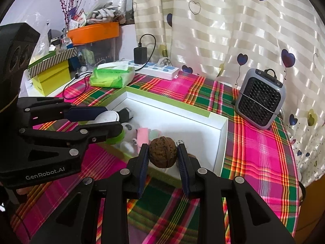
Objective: Organize objects
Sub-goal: 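Carry the round container with the left tool while the right tool carries the walnut over the box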
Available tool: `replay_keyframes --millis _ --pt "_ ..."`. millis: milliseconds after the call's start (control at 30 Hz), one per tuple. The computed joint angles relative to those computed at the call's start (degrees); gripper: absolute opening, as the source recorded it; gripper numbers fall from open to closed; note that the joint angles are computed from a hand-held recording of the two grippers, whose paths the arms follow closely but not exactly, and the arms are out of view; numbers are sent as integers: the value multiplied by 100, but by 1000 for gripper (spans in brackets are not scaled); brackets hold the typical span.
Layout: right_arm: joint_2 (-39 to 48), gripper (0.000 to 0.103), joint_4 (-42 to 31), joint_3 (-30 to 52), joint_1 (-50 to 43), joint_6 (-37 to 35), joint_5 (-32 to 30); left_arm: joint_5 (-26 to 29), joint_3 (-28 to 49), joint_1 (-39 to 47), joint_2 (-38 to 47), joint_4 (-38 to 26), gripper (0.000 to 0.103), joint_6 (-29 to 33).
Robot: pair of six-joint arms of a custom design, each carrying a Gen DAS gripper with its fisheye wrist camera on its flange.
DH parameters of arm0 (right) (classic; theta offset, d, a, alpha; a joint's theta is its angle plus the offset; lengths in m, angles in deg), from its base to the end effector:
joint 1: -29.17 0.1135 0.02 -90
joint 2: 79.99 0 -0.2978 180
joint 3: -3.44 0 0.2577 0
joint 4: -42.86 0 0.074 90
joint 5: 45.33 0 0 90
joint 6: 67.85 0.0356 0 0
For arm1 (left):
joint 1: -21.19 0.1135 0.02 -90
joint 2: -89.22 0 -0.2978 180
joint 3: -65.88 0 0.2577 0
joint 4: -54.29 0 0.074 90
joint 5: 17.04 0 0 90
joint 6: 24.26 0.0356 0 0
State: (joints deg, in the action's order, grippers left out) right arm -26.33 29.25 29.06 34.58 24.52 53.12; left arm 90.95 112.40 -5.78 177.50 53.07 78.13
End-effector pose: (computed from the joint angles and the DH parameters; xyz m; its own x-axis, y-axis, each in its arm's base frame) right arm 0.1524 0.0092 0.1597 -0.6604 -0.0215 -0.7506 0.0434 0.9968 -0.0667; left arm 0.2465 -0.1378 0.1660 -0.4577 0.4619 -0.7597 0.7484 0.6615 -0.0487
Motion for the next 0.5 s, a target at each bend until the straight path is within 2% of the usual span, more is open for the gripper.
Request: replay_keyframes --millis 500 --pt "1640 29 1113 245 -701 -349 -586 -341 767 -144 946 118 32 -61"
